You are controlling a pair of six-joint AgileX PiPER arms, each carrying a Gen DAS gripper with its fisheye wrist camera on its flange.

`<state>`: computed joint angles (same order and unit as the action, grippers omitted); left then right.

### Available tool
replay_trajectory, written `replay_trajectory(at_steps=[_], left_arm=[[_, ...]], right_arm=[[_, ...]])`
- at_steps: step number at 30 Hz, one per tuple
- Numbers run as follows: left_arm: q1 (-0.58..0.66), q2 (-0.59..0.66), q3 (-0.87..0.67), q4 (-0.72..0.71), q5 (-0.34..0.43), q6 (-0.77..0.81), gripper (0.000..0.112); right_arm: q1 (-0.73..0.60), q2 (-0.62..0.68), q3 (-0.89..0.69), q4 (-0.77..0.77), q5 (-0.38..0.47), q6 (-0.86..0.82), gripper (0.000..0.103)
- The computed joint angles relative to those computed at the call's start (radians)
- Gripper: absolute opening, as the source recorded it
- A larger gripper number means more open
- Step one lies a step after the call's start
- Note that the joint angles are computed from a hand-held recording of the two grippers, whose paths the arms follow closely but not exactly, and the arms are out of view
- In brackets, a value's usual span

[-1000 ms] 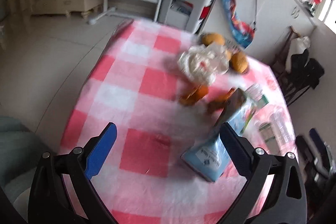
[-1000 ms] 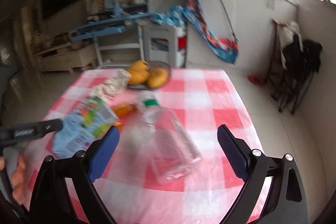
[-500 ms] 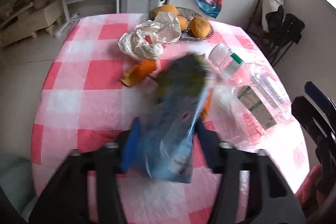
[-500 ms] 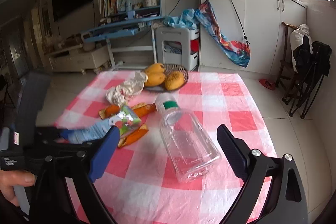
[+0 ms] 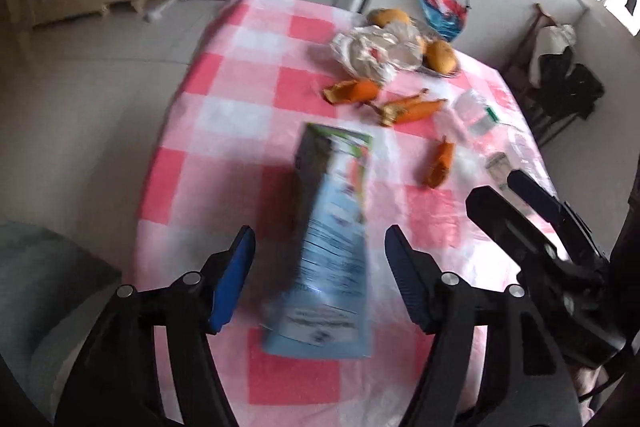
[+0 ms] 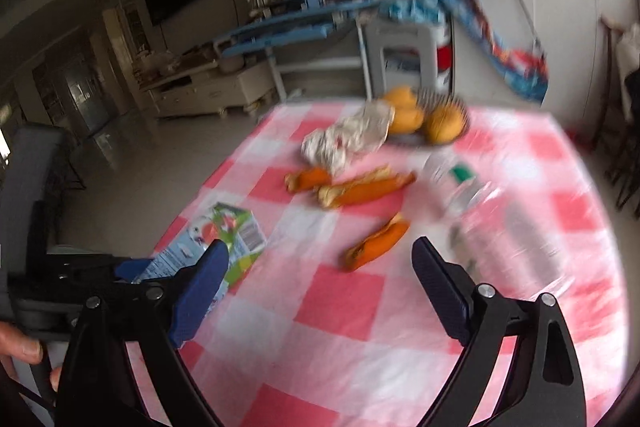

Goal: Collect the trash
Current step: 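Grasp the blue milk carton with the left tool while the right tool grasps an orange peel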

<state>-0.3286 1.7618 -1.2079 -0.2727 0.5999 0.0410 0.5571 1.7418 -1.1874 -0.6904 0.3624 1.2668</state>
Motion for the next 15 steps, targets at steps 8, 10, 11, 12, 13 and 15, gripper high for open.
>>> replay_trajectory(at_steps=[8,10,11,12,13,15], left_arm=[[0.016,0.037,-0.053,0.017,0.049,0.011,0.065],[0.031,0.045,-0.067,-0.003,0.063,0.015,0.065],[0.035,0.048,-0.071,-0.012,0.067,0.018,0.065],[0.039,0.05,-0.076,-0.019,0.071,0.022,0.065],[0.039,0.049,-0.077,-0.019,0.07,0.02,0.065],[0.039,0.052,-0.084,-0.019,0.073,0.02,0.065]], right_arm=[[-0.082,0.123,-0.128,0.291,0.066,-0.214,0.067],[-0.077,0.166,-0.183,0.301,0.122,-0.256,0.065],[-0.075,0.186,-0.205,0.3,0.142,-0.271,0.061],[-0.064,0.202,-0.227,0.258,0.17,-0.26,0.06],[-0.059,0.209,-0.24,0.247,0.191,-0.267,0.057],[-0.058,0.218,-0.257,0.237,0.217,-0.289,0.042]])
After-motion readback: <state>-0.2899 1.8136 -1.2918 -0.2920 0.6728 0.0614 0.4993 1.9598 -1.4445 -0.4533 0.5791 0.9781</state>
